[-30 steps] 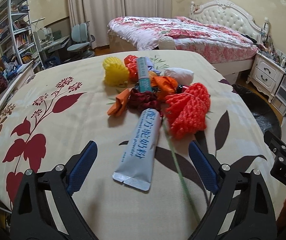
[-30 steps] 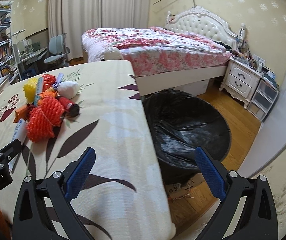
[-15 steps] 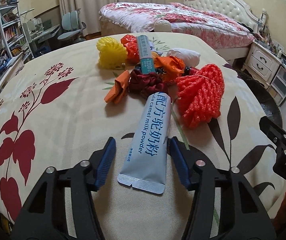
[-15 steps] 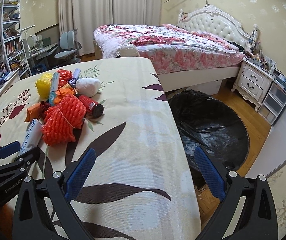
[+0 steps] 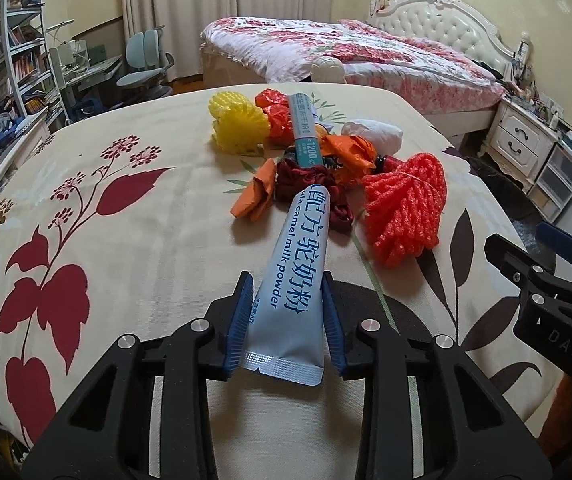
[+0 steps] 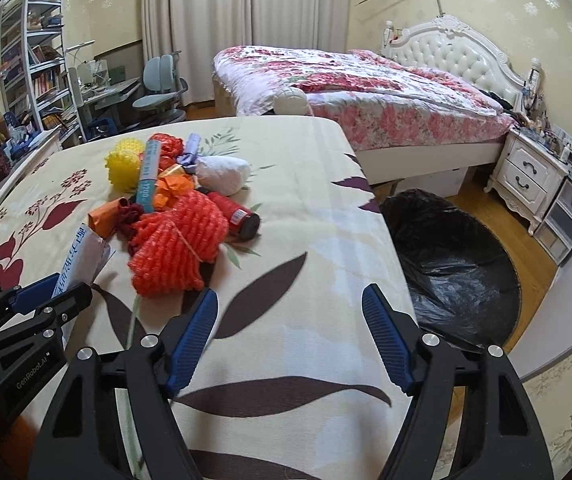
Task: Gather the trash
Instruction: 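Grasp the white milk powder tube with the left tool while the right grasps the red mesh bag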
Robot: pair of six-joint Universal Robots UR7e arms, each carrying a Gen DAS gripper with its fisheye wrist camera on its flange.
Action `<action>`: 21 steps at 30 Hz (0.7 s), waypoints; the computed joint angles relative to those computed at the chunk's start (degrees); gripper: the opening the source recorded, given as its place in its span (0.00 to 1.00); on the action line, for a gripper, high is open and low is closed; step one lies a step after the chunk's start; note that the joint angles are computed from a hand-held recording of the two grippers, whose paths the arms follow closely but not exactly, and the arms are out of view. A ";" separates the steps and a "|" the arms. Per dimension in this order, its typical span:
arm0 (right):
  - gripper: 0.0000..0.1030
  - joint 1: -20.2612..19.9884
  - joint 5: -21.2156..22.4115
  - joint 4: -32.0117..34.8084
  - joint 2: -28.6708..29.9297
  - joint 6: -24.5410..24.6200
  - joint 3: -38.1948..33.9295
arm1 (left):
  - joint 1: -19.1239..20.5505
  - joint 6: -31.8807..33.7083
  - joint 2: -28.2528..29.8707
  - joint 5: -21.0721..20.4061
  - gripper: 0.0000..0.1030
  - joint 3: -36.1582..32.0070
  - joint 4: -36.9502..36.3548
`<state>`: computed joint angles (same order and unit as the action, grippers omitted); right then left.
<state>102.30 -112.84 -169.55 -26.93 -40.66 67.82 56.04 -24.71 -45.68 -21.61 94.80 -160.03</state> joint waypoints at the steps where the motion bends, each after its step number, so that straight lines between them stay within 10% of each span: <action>1: 0.71 0.18 0.34 0.17 0.08 -0.06 -0.03 | -0.03 0.02 -0.19 0.50 0.32 0.18 -0.38; 17: 0.70 2.97 1.00 7.17 6.88 1.78 -8.89 | 1.04 -3.55 -3.03 3.87 0.32 2.29 -0.88; 21: 0.48 2.58 1.75 9.07 6.31 2.11 -8.00 | 1.11 -2.90 -2.68 3.42 0.32 1.93 -2.02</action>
